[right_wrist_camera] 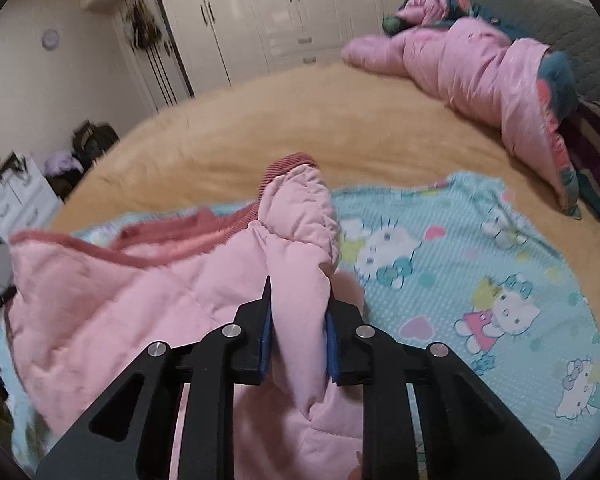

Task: Fold large clothes
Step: 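Grasp the jacket's side edge with the left tool while the right tool grasps the other side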

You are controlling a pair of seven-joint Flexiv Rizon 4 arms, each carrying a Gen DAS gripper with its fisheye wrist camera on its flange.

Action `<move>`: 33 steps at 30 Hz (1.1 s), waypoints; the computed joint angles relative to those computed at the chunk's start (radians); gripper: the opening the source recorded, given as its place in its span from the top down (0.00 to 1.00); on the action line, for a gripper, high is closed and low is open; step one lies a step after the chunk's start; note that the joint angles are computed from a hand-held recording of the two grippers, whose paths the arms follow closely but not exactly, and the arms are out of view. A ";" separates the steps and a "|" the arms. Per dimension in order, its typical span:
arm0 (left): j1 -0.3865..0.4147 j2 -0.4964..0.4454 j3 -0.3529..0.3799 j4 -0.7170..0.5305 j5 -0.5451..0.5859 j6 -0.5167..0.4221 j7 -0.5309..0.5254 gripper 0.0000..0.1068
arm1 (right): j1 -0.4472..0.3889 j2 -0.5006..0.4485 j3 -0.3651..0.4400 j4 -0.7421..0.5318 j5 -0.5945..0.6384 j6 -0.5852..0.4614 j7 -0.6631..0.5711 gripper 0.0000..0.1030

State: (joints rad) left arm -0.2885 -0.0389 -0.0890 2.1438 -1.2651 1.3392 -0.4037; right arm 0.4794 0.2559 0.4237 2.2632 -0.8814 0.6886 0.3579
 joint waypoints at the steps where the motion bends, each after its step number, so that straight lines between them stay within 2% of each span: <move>1: 0.014 0.000 0.011 -0.006 0.019 -0.048 -0.037 0.98 | -0.006 0.009 -0.006 0.006 -0.011 0.017 0.010 0.81; 2: 0.033 -0.010 0.022 -0.017 0.075 -0.104 -0.097 0.97 | -0.013 0.011 -0.014 0.008 -0.017 0.037 0.012 0.81; 3: 0.045 -0.024 0.023 -0.030 0.110 -0.135 -0.137 0.89 | -0.017 0.001 -0.018 0.000 -0.010 0.037 0.007 0.81; 4: 0.055 -0.044 0.021 -0.045 0.134 -0.157 -0.160 0.71 | -0.020 -0.011 -0.021 -0.005 -0.001 0.039 0.008 0.81; 5: 0.063 -0.056 0.018 -0.052 0.167 -0.171 -0.188 0.64 | -0.022 -0.022 -0.026 -0.011 0.012 0.037 0.008 0.81; 7: 0.088 -0.088 0.011 -0.082 0.203 -0.250 -0.232 0.40 | -0.031 -0.036 -0.034 -0.004 0.011 0.058 0.046 0.81; 9: 0.088 -0.112 0.005 -0.094 0.282 -0.222 -0.293 0.37 | -0.042 -0.041 -0.042 0.013 -0.005 0.091 0.094 0.81; 11: 0.092 -0.137 0.009 -0.114 0.421 -0.220 -0.365 0.37 | -0.047 -0.045 -0.045 0.022 -0.021 0.109 0.125 0.81; 12: 0.093 -0.146 0.007 -0.120 0.472 -0.212 -0.392 0.54 | -0.049 -0.044 -0.045 0.025 -0.028 0.113 0.136 0.81; 13: 0.095 -0.145 -0.007 -0.113 0.472 -0.192 -0.382 0.85 | -0.049 -0.042 -0.044 0.026 -0.034 0.115 0.144 0.81; 15: 0.088 -0.121 -0.041 -0.076 0.421 -0.086 -0.319 0.94 | -0.054 -0.020 -0.040 0.035 -0.070 0.130 0.176 0.82; 17: 0.071 -0.085 -0.062 -0.051 0.250 -0.025 -0.199 0.95 | -0.063 0.015 -0.033 0.043 -0.100 0.140 0.194 0.83; 18: 0.076 -0.052 -0.091 -0.046 0.105 -0.006 -0.099 0.95 | -0.073 0.041 -0.032 0.050 -0.122 0.151 0.216 0.83; 19: 0.062 -0.030 -0.090 -0.054 0.003 -0.007 -0.024 0.95 | -0.097 0.068 -0.039 0.062 -0.178 0.195 0.261 0.83; 22: 0.021 -0.015 -0.062 -0.096 -0.064 0.016 0.019 0.96 | -0.161 0.096 -0.048 0.052 -0.295 0.253 0.343 0.84; 26: -0.007 -0.074 -0.051 -0.162 -0.023 0.085 -0.027 0.96 | -0.215 0.063 -0.073 0.024 -0.382 0.281 0.383 0.84; 29: 0.011 -0.138 -0.042 -0.191 0.150 0.087 -0.198 0.96 | -0.217 -0.008 -0.089 -0.003 -0.377 0.260 0.357 0.84; 31: 0.024 -0.194 -0.015 -0.220 0.321 0.062 -0.354 0.96 | -0.198 -0.062 -0.097 -0.022 -0.330 0.230 0.316 0.84; 33: 0.034 -0.231 0.006 -0.241 0.428 0.040 -0.446 0.96 | -0.173 -0.111 -0.104 -0.034 -0.281 0.182 0.274 0.84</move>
